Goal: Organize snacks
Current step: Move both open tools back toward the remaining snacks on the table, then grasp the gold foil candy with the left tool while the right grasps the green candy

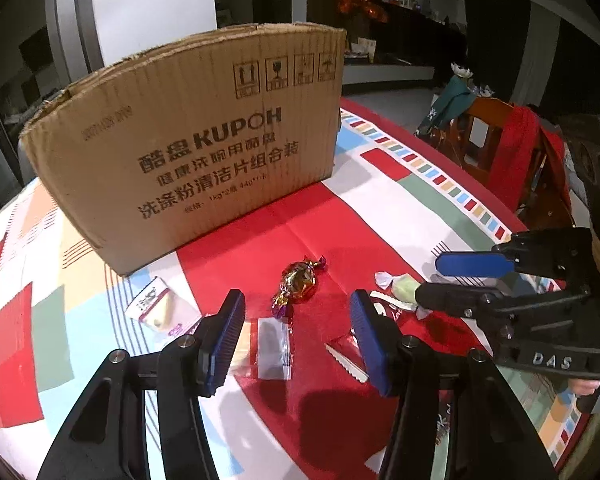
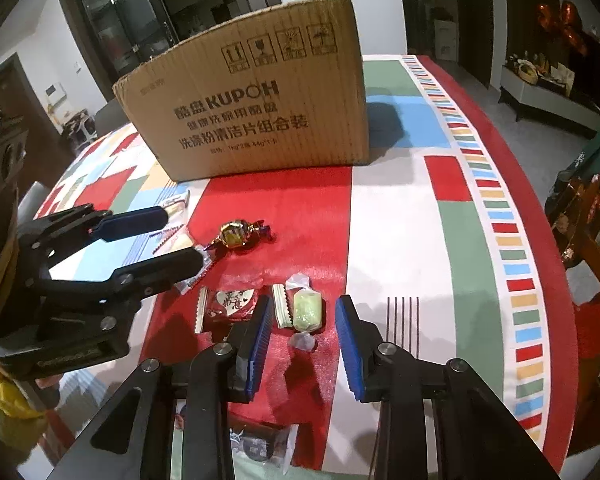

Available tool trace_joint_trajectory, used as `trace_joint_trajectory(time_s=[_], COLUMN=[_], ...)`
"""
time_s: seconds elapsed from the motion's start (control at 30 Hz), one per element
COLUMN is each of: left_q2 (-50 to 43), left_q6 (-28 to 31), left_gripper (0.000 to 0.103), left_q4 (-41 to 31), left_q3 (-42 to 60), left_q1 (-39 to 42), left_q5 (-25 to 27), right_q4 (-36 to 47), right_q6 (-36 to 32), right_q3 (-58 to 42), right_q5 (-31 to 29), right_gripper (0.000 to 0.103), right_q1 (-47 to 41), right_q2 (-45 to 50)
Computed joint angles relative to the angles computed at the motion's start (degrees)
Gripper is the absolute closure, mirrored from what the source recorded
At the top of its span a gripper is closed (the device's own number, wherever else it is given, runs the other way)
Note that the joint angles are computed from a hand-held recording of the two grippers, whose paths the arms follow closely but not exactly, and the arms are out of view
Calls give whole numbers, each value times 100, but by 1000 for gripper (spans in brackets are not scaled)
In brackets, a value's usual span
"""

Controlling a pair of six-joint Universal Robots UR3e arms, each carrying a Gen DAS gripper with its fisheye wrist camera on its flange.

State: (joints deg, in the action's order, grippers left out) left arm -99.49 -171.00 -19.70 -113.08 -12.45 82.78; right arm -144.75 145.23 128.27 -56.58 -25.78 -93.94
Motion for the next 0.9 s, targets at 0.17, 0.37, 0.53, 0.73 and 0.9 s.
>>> trace_joint_trajectory(time_s=[0.17, 0.37, 0.53, 0.73, 0.9], left_q2=[-361, -814, -1080, -1257, -1279], left_q6=[-51, -130, -249, -293, -345], left_gripper=[56, 62, 70, 79, 79], left_q4=[-93, -236, -282, -268, -137], left_q3=[315, 768, 1015, 1145, 1124], left_q1=[0, -94, -152, -207, -252], left_q5=[-57, 46, 138, 229, 294], right_q4=[-46, -157, -399, -383, -408], right_q6=[45, 93, 153, 166, 211], right_q3=[-105, -214, -224, -297, -280], right_q5=[-63, -155, -283, -273, -243], right_gripper=[75, 75, 79, 84, 84], right_q1=[68, 163, 291, 328, 325], right_q2=[242, 495, 634, 702, 681])
